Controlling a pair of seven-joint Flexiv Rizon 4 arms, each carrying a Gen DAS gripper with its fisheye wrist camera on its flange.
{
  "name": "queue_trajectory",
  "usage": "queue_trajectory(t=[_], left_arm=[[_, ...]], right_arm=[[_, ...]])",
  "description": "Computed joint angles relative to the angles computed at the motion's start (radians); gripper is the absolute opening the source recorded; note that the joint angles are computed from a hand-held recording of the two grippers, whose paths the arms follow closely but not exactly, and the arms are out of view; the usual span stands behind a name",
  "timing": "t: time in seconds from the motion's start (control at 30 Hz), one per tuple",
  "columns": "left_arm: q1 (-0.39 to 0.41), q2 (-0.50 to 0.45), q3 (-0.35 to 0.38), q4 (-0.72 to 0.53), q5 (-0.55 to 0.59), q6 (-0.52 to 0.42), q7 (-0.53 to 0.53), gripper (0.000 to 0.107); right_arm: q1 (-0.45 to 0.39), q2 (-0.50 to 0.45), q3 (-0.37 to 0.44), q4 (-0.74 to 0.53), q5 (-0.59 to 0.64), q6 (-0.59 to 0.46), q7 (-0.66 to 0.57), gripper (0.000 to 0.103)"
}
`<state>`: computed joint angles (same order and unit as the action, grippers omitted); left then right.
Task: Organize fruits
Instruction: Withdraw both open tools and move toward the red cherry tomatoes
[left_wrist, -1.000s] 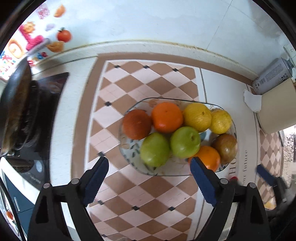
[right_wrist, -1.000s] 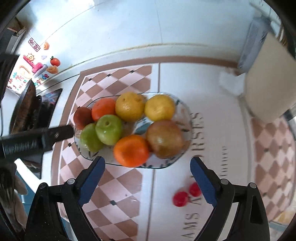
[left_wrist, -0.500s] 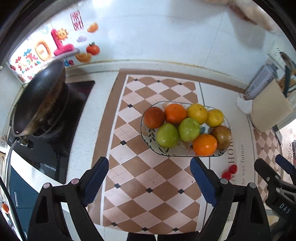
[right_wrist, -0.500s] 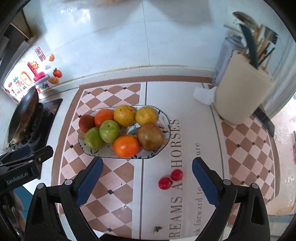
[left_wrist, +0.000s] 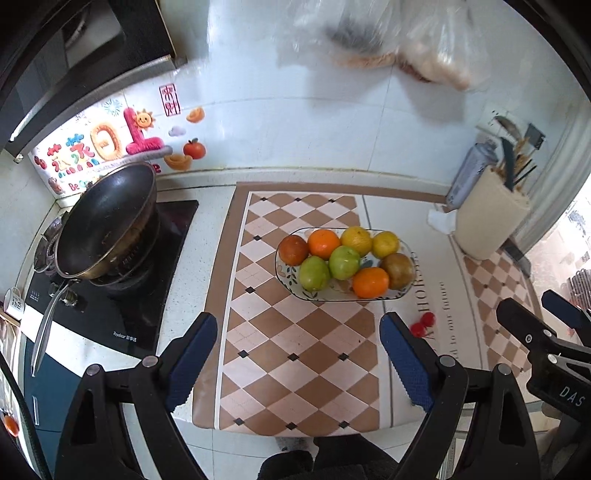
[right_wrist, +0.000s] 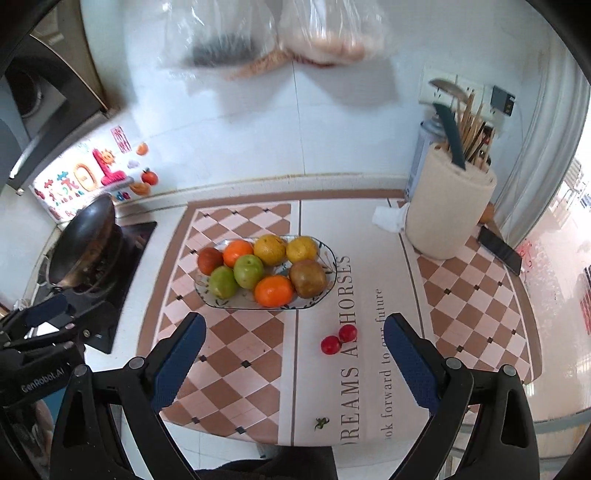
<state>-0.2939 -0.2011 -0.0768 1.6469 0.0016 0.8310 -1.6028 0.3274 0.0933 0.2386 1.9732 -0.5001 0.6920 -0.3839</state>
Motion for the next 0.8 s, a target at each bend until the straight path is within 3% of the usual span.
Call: queue_trajectory(t=[0.4, 0.8], left_arm=[[0.008, 0.118, -0.008, 0.110, -0.047, 0.081, 0.046, 0.090], [0.012, 0.144, -0.018, 0.143, -0.070, 0.116, 0.069, 0.090]], right_arm=[[0.020, 0.090, 0.054, -0.010, -0.032, -0.079, 0.062, 0.099], [0.016, 0.113, 0.060, 0.007, -0.036, -0.073, 0.105, 0.099]])
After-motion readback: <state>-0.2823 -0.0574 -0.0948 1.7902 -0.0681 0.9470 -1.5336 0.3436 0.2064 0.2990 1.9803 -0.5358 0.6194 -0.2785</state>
